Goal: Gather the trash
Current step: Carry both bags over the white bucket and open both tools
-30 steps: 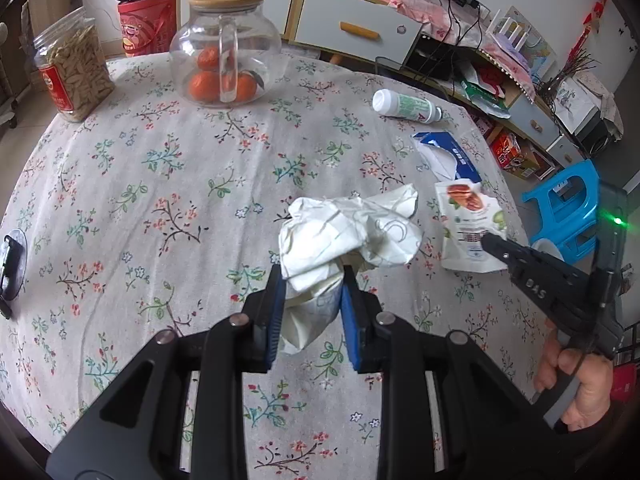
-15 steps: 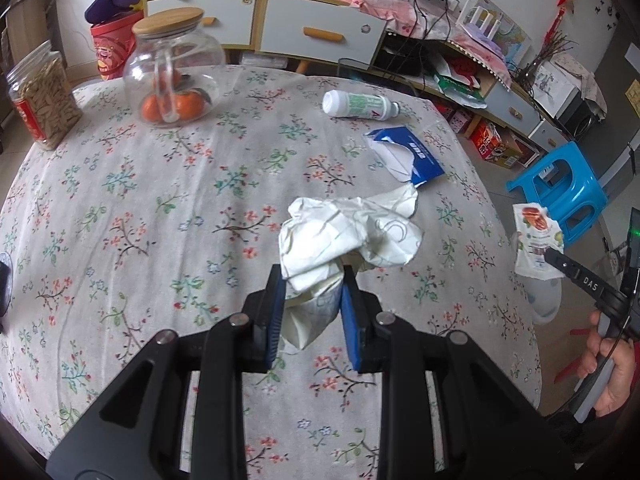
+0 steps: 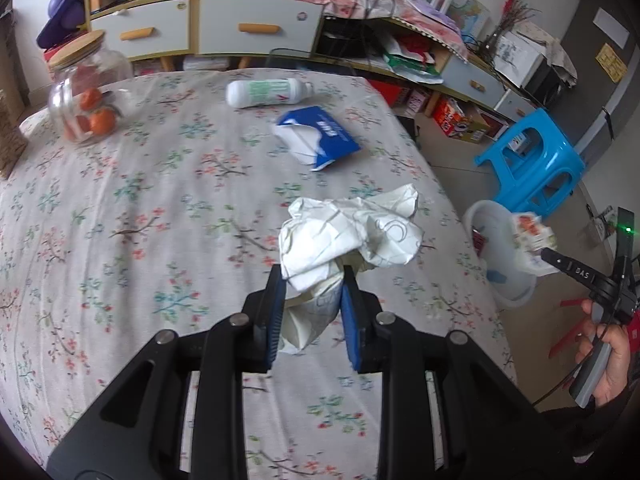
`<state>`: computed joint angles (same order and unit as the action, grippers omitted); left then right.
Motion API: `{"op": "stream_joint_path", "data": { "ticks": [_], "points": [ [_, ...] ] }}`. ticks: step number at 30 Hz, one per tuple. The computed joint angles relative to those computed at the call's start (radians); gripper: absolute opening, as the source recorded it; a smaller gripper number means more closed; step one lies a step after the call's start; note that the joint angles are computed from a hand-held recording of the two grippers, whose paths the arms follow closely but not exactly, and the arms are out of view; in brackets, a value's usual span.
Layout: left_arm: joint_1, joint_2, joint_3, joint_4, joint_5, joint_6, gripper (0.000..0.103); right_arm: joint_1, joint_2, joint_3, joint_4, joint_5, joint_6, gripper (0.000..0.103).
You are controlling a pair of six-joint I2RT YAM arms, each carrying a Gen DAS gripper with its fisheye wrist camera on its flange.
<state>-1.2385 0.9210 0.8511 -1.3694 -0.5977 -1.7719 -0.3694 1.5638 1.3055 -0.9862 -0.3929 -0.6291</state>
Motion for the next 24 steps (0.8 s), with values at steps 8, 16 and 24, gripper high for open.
{"op": "stream_joint_path", "data": {
  "ticks": [8,16,24],
  "points": [
    [0.125,0.171,0.069,0.221,0.044,0.256,0.028,-0.125,0.061,0.102,-0.056,-0.065,-0.070,0.058],
    [0.245,0.404,0.156,0.495,0.141,0.505,0.029,-0.207,0.086,0.132,-0.023,-0.058,-0.134,0.063],
    [0.295,0.640,0.341,0.574,0.196,0.666,0.029,-0.250,0.138,0.184,-0.022,-0.048,-0.164,0.070]
  ]
}}
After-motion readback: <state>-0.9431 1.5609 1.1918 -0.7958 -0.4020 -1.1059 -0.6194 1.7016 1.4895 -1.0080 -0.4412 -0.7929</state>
